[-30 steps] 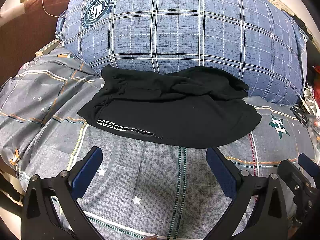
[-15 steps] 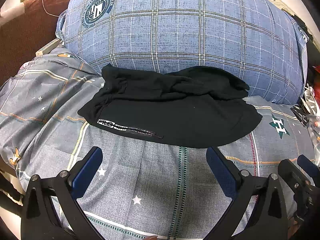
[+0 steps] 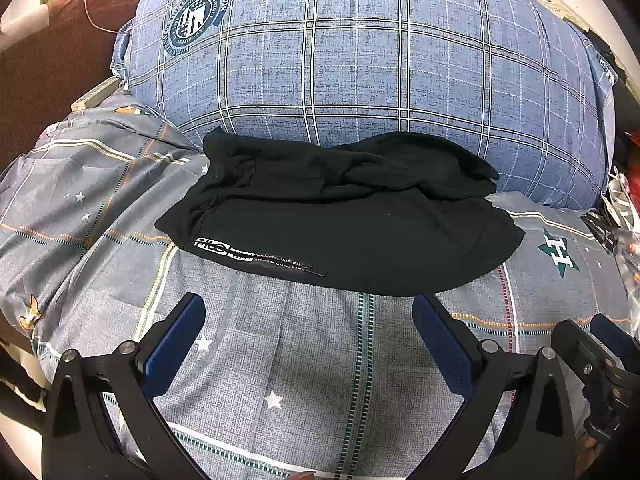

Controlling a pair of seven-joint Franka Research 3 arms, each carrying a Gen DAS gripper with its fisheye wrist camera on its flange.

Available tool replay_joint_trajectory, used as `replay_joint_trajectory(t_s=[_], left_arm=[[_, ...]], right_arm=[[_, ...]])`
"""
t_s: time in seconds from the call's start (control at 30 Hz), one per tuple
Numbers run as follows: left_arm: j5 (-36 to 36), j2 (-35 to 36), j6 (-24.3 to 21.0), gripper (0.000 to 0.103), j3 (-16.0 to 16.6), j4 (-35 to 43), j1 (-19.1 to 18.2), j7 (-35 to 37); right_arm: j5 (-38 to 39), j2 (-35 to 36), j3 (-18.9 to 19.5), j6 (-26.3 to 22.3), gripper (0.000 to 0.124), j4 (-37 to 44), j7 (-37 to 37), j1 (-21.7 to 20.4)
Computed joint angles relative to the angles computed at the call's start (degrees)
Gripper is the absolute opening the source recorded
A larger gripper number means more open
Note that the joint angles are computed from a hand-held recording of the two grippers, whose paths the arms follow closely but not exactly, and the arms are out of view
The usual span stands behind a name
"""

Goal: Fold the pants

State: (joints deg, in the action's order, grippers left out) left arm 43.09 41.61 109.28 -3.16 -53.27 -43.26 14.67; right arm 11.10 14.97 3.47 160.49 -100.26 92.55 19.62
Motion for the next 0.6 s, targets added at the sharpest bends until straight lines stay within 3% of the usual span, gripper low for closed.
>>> replay_joint_trajectory(t_s=[0.47,0.53,0.6], left_arm=[[-0.5,0.6,-0.1,0.103,-0.1,1.0,0.1,0.5],[-1.4,-0.2,1.6,0.103,-0.5,0.0,0.8,0.2],[-2.2,1.0,0.4,0.103,-0.5,2.9,1.0,1.5]], right_arm=[[1.2,-0.3,-0.2,0.3,0.103,-0.2,0.5,-0.2],[1.5,-0.1,-0.1,0.7,0.103,0.1,0.3,-0.6],[3.1,0.6,0.6,0.4,0.103,1.5,-1.2,-1.6]])
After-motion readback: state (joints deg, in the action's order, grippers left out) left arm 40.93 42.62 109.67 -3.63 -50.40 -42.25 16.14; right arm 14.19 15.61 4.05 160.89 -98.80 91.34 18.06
